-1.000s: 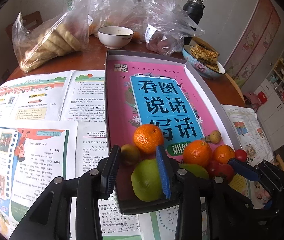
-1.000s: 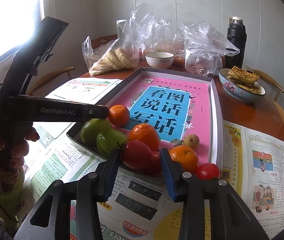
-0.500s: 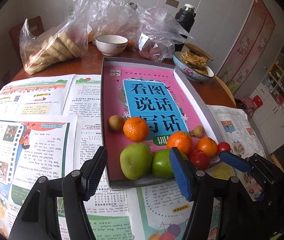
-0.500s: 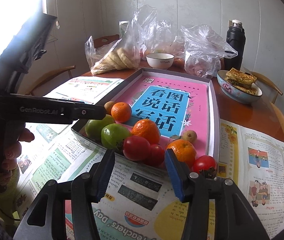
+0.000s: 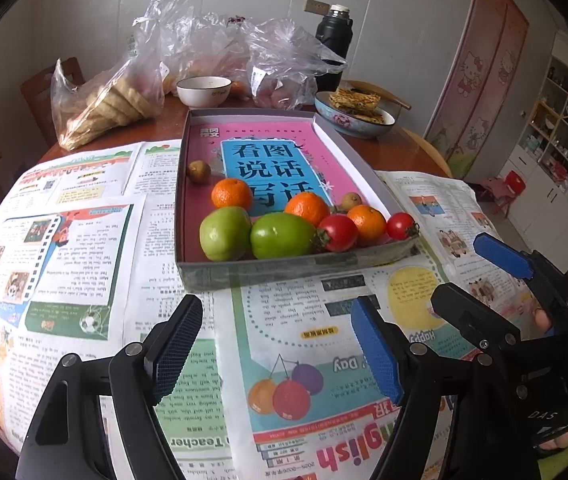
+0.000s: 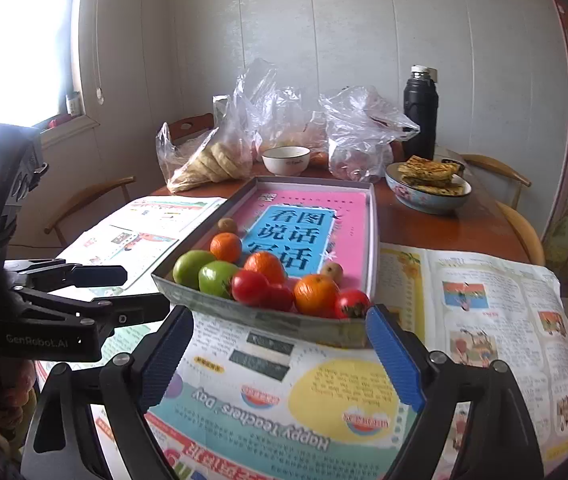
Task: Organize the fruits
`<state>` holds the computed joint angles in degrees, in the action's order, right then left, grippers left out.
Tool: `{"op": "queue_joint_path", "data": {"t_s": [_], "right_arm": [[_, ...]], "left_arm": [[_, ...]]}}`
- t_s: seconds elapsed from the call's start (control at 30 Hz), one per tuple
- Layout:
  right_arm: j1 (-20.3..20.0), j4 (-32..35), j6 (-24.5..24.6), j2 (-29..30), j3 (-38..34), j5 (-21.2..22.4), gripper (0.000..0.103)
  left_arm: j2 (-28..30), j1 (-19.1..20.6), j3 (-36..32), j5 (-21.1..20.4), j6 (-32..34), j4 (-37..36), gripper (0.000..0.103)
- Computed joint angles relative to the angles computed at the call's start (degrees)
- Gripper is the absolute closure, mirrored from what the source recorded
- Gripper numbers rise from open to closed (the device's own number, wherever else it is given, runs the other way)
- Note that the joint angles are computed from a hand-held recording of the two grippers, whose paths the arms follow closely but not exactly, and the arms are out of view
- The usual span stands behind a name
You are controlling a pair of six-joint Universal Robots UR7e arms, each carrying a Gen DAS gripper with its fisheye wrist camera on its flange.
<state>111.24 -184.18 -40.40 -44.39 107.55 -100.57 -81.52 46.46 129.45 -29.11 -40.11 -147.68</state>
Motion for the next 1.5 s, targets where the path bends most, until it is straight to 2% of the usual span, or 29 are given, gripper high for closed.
{"op": "queue_joint_path", "data": {"t_s": [0.3,0.4,0.47,0.63,1.23,1.5], "right_arm": [[-1.32,-3.87,0.96,-2.12,5.67,-2.32,0.010],[-1.18,-5.86,-0.06,-2.27,6.95,-3.40,0.008],[-1.14,-6.32,-0.33,-2.50,7.38,-3.24,0.001],[-0.75,-7.96,-1.05,-2.74,8.17,-2.78,0.001],[-0.70,-6.89,-0.25,-2.29,7.46,-3.46,0.001],[-0.79,-7.16,-0.24,-2.27,7.54,-3.47,0.001]], "left_arm": [[0.02,-1.46,2.67,-0.36,-11.78,7.49,0.025],[0.05,-1.85,3.08,-0.80,-13.12,8.56,0.025],[0.18,-2.21,3.15,-0.78,-14.14,9.59,0.025],[0.24,-3.06,3.55,0.28,-15.19,10.02,0.025],[-0.82,-3.74,3.00,2.08,-19.50,15.71,0.025],[-1.12,-3.82,3.10,2.50,-19.92,15.87,0.025]]}}
